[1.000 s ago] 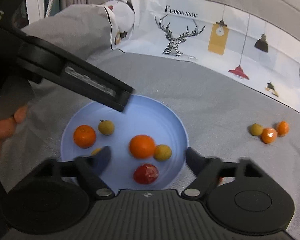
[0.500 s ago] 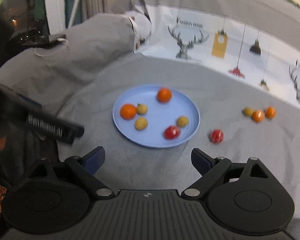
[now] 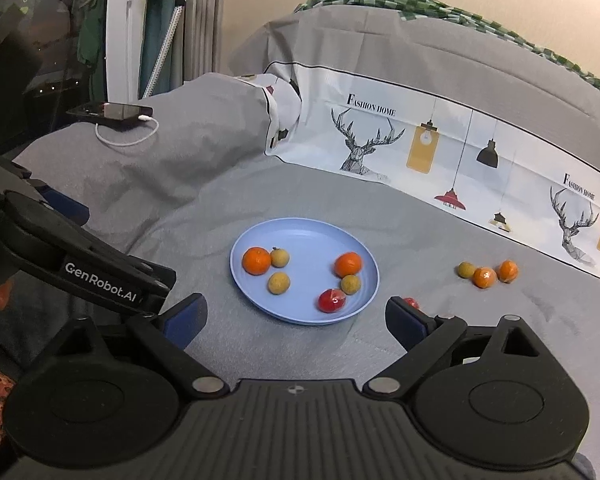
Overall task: Organize fruits
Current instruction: 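Lift both open tools and move them toward the remaining fruits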
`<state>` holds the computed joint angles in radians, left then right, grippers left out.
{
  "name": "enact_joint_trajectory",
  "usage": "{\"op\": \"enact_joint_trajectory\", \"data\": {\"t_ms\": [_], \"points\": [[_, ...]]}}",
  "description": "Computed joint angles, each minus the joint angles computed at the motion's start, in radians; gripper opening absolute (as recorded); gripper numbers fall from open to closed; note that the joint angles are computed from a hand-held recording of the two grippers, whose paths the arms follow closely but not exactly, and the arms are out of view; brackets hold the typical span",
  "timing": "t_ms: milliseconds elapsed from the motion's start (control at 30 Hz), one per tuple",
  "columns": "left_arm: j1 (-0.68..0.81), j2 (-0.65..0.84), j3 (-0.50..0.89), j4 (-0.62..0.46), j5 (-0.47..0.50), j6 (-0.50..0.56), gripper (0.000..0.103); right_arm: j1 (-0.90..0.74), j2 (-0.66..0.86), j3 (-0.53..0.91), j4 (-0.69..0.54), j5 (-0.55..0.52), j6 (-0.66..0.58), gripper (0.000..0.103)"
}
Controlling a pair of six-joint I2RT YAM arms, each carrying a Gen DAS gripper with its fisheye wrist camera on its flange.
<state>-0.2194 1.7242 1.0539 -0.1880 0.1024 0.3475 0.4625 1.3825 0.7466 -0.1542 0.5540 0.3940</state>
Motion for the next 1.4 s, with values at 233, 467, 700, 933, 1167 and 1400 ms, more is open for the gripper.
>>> {"op": "enact_joint_trajectory", "data": {"t_ms": [233,467,700,933,1167,1400], "points": [[0.001,-0.024,-0.019,0.017,-0.002,0.006,0.103,0.014,-0.007,0.000,0.001,0.016,0.001,0.096],[-0.007,-0.022,-0.022,0.024,-0.007,0.017,0.103,0.009,-0.006,-0.002,-0.002,0.015,0.013,0.096],[-0.013,-0.005,-0.010,0.017,-0.020,0.019,0.103,-0.008,0.006,-0.002,0.007,-0.011,0.015,0.096],[-0.024,0.036,0.034,-0.020,-0.029,0.008,0.103,-0.056,0.008,-0.029,0.047,-0.064,0.035,0.096],[-0.053,0.118,0.137,-0.082,-0.079,-0.023,0.103,-0.220,0.012,-0.092,0.106,-0.092,0.100,0.097],[-0.109,0.253,0.310,-0.197,-0.117,-0.088,0.103,-0.522,0.194,-0.130,0.362,-0.096,-0.042,0.097]]}}
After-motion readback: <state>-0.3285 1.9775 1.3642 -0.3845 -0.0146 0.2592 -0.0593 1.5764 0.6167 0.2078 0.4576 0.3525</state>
